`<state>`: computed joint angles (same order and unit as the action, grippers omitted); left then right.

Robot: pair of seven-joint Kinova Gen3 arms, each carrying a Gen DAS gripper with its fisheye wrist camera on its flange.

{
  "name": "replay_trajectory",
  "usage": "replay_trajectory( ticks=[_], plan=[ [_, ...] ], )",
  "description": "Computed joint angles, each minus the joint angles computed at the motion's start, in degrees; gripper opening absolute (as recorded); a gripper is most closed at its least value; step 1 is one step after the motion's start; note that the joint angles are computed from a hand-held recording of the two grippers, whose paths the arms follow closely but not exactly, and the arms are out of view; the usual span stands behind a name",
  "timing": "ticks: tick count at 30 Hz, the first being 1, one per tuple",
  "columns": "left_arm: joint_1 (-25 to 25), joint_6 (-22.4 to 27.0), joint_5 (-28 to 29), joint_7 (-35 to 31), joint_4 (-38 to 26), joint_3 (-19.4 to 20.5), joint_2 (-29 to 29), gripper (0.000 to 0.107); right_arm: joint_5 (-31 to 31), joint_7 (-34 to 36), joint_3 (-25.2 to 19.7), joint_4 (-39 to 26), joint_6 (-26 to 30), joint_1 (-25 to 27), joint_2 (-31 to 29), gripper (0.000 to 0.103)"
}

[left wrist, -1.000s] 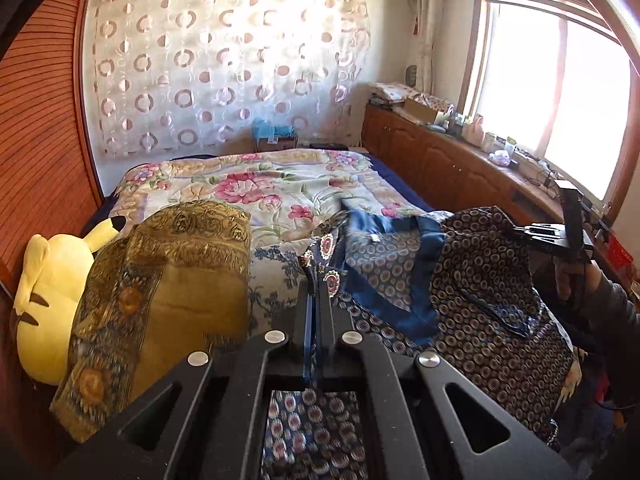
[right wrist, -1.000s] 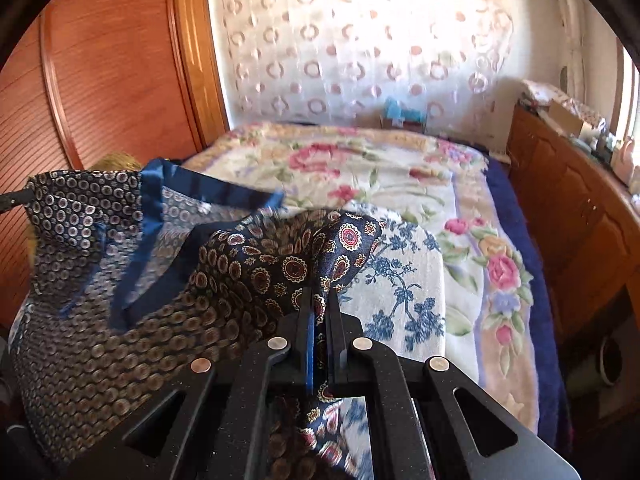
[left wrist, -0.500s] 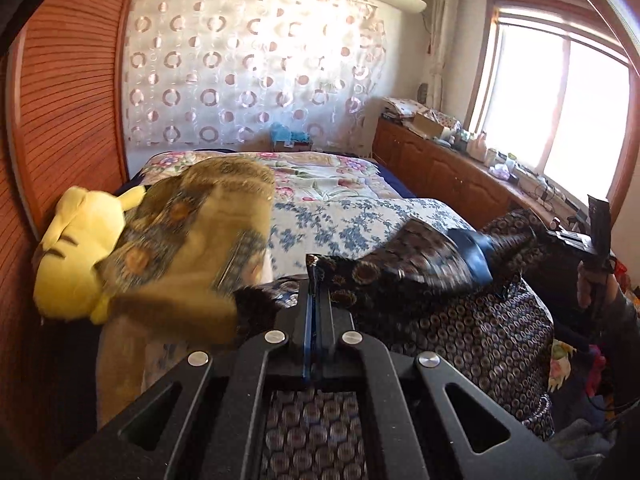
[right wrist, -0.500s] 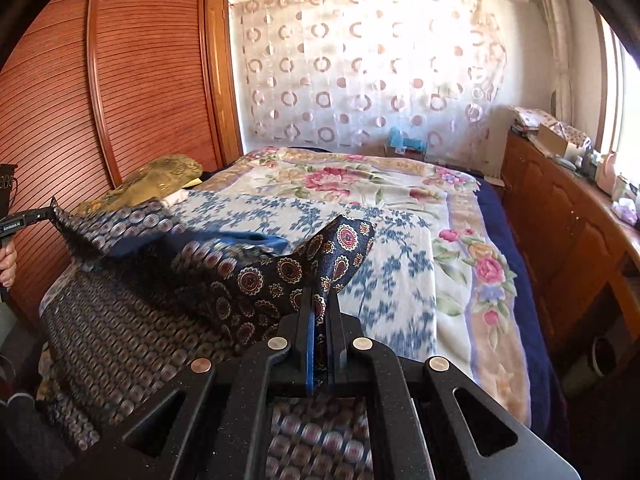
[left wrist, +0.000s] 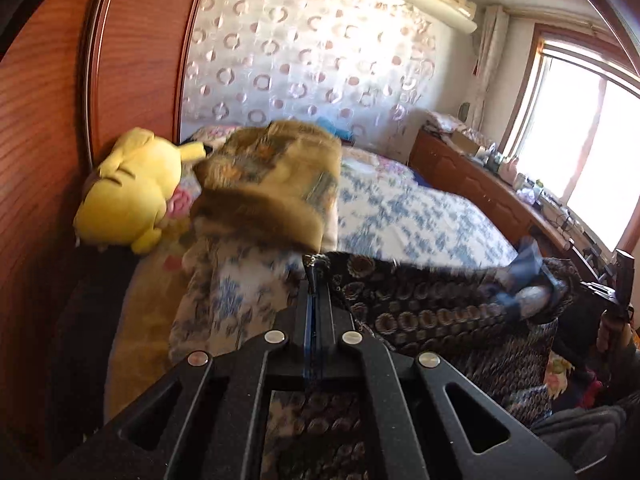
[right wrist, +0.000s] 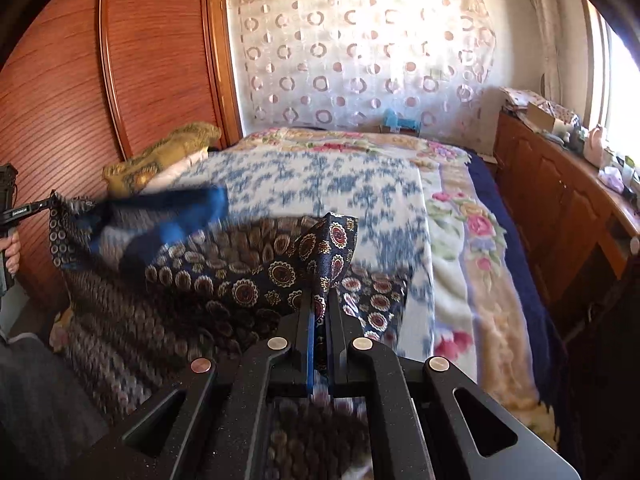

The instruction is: Fold small clothes

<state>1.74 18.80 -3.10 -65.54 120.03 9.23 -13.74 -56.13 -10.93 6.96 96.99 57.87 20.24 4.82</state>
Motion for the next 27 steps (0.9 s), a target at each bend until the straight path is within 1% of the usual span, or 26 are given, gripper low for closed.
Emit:
replay_trajectory(
  ticks=[2,3,5,8,9,10,11,13,14,15,16,17,18,19,20,21,22,23,24,25,27],
  plan=[
    [1.41,0.02,1.67,-1.14,0.68,-1.51,0.80,0.002,1.08,-1.13,0.26,-0.41,1.23,0.16,0.25,0.004],
    [1.60,0.06,1.87,-1.09,0.91,-1.47,1.17,0.002,1.54,-1.17,0.38,-0.20,1.69,0.39,0.29,0.004],
    [0.18,0.22,0.14,1.01,1.26,0.77,1.77,0.002,2.53,-1.70,0.15,-0.18,1.25,0.22,0.47,0.004],
    [1.16,0.09,0.55,1.03,2.22,0.18,1.91,0.002,2.97,-1.67,0.02,-0.30,1.69,0.34,0.85,0.004],
    [1.22,-0.01,0.50,1.16,2.58,0.11,1.71,0.002,2.86,-1.75,-0.03,-0.31,1.77,0.46,0.95,0.008],
    [1.61,-0.20,0.73,0.87,3.00,-0.28,1.43,0.002,2.59,-1.79,-0.07,-0.48,2.02,0.61,1.20,0.016],
    [1.97,-0.06,1.05,0.44,3.12,-0.79,1.14,0.002,2.37,-2.12,-0.16,-0.64,1.61,0.64,1.39,0.019],
    [1.59,0.23,0.96,0.73,3.50,-0.59,0.10,0.003,1.23,-2.50,-0.24,-1.36,2.17,1.23,2.09,0.028],
    [1.23,0.21,0.71,0.99,3.78,-0.26,-0.75,0.009,0.32,-2.28,-0.24,-1.39,2.63,1.75,2.19,0.031],
    [0.71,-0.43,0.28,1.30,4.25,0.28,-1.69,0.014,-0.75,-1.85,-0.26,-1.18,2.94,2.25,2.20,0.039],
    [-0.39,-0.98,-0.47,1.97,4.57,1.40,-2.54,0.024,-1.85,-1.34,-0.30,-0.84,3.18,2.65,2.18,0.043],
    [-1.32,-1.17,-1.05,2.45,4.59,2.28,-3.01,0.037,-2.63,-1.20,-0.29,-0.81,3.26,2.89,2.18,0.043],
    [-2.60,-1.47,-1.92,3.06,4.39,3.51,-3.36,0.041,-2.68,-1.69,-0.34,-0.94,2.70,2.76,1.94,0.043],
    [-3.16,-1.64,-2.37,3.29,4.14,4.09,-3.47,0.043,-2.71,-1.60,-0.40,-0.74,1.77,2.59,1.80,0.044],
    [-2.76,-1.74,-2.23,2.93,3.75,3.65,-3.16,0.047,-2.89,-1.35,-0.53,-0.47,0.94,2.37,1.61,0.044],
    [-1.50,-1.79,-1.66,1.91,3.07,2.40,-2.48,0.053,-3.14,-1.39,-0.67,-0.44,0.27,2.08,1.54,0.044],
    [-1.24,-1.97,-1.51,1.45,2.55,2.14,-1.93,0.066,-3.29,-1.76,-0.84,-0.44,-0.36,1.69,1.56,0.045],
    [-1.95,-2.27,-2.14,1.67,1.63,2.93,-1.01,0.070,-3.06,-2.45,-1.02,-0.68,-1.03,1.22,1.62,0.045],
    [-1.72,-2.19,-2.32,1.25,0.54,2.82,0.00,0.071,-2.67,-3.11,-1.31,-0.63,-2.35,0.57,1.50,0.045],
    [-0.81,-2.21,-2.17,0.26,-0.55,2.09,1.06,0.076,-2.44,-3.59,-1.70,-0.15,-4.34,-0.24,1.39,0.045],
    [-0.62,-2.03,-3.43,-0.55,-3.41,2.39,3.74,0.077,-1.72,-6.07,-1.82,-0.90,-6.45,-1.92,2.04,0.046]
  ],
)
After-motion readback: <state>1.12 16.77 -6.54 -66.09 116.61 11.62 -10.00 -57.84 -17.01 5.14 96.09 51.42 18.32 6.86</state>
